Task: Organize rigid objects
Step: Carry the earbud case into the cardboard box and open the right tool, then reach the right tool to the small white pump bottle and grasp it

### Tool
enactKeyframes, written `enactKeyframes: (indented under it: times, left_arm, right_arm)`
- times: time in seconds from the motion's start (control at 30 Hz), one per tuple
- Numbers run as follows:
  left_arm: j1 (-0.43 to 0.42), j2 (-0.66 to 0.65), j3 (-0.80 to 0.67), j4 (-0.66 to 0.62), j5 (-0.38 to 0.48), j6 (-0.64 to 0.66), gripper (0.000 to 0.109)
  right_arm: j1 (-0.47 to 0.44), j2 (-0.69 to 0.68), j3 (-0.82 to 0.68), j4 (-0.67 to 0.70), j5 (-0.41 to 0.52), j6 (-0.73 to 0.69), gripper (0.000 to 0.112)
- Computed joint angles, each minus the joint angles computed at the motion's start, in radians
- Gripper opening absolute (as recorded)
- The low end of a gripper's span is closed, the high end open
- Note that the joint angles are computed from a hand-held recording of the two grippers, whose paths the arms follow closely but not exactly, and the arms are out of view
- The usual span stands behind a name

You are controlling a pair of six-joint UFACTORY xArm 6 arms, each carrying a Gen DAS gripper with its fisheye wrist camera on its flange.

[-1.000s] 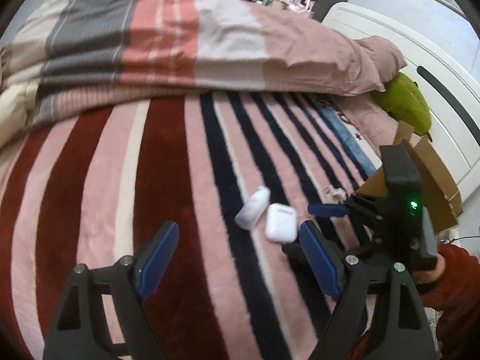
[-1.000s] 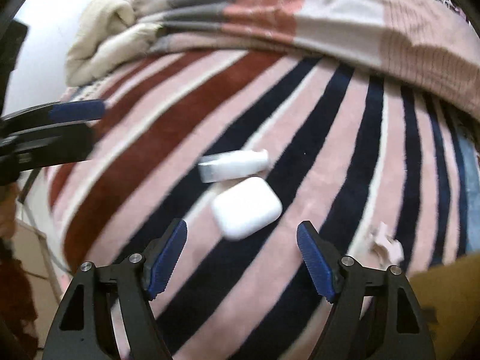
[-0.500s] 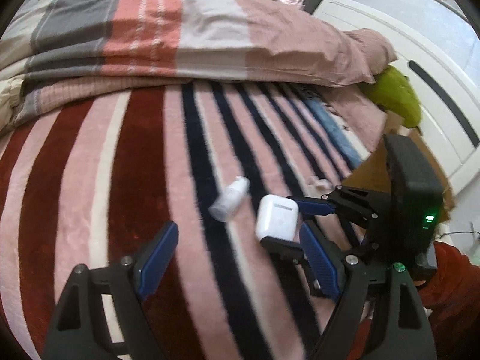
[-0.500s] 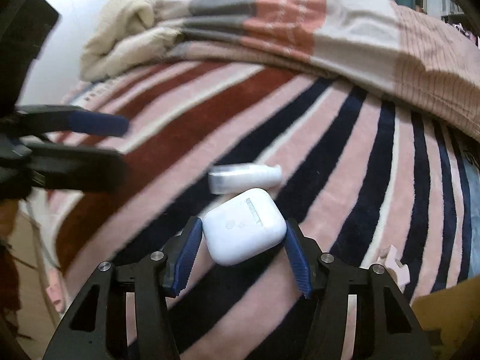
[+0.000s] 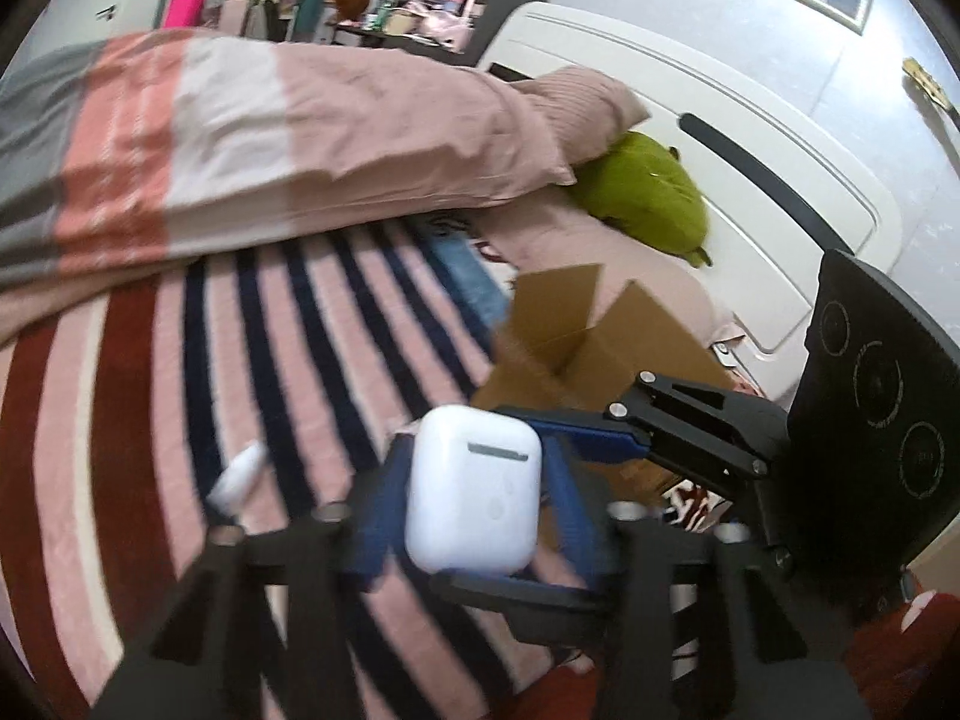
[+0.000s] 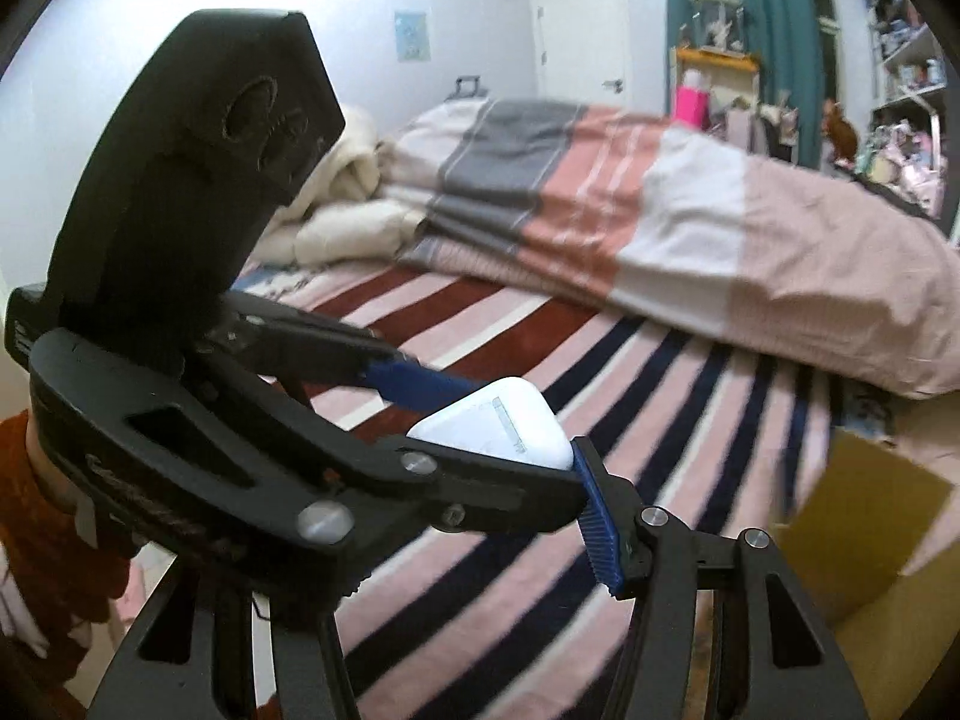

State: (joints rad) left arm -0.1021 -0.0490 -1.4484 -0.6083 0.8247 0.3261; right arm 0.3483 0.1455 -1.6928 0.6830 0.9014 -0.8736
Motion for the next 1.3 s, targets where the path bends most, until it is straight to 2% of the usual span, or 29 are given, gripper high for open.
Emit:
enactKeyframes:
  times: [0.13,0.3,0.47,0.6,0.73,0.77,0.87,0.93,1.0,1.13,1.2,1.3]
  left_arm:
    - [-0.074,0.103,-0.143,0.063,0.027,-0.031,0.038]
    - [-0.154,0.323,-0.44,0.085,0.143,-0.067,0.038]
    - [-0.191,0.518,-0.709,0.088,0.271,-0.11,0.038]
    - [-0.203,0.617,-0.856,0.122,0.349,-0.152,0.039]
    - [-0.216,0.66,-0.915,0.163,0.365,-0.178,0.041]
    - [-0.219,0.66,-0.915,0.183,0.36,-0.183,0.043]
    - [-0.22,0.629,-0.87,0.209,0.324,-0.187,0.061]
    - [-0.215,0.598,-0.83,0.213,0.295,-0.182,0.067]
    - [-0.205,0.547,-0.762,0.215,0.255,-0.176,0.074]
    - [-0.17,0.4,-0.561,0.202,0.134,-0.158,0.081]
    - [-0.138,0.308,-0.442,0.192,0.072,-0.148,0.087]
    - [-0.082,0.199,-0.305,0.211,0.012,-0.149,0.089]
  right_arm:
    - [-0.074,-0.013,0.001,0.008,0.008,0.02,0.052]
    - [-0.179,0.019,-0.063,-0.053,0.06,0.102,0.052]
    - [-0.244,0.087,-0.165,-0.121,0.143,0.167,0.052]
    - [-0.259,0.136,-0.228,-0.172,0.188,0.211,0.053]
    - [-0.263,0.143,-0.227,-0.211,0.193,0.242,0.052]
    - [-0.26,0.139,-0.214,-0.217,0.181,0.246,0.052]
    - [-0.259,0.126,-0.194,-0.233,0.16,0.258,0.052]
    - [-0.259,0.127,-0.201,-0.244,0.165,0.273,0.054]
    - [-0.253,0.118,-0.193,-0.261,0.157,0.284,0.066]
    - [-0.222,0.076,-0.145,-0.264,0.115,0.252,0.083]
    - [-0.189,0.042,-0.104,-0.261,0.073,0.223,0.101]
    - [-0.132,0.005,-0.053,-0.242,0.021,0.18,0.103]
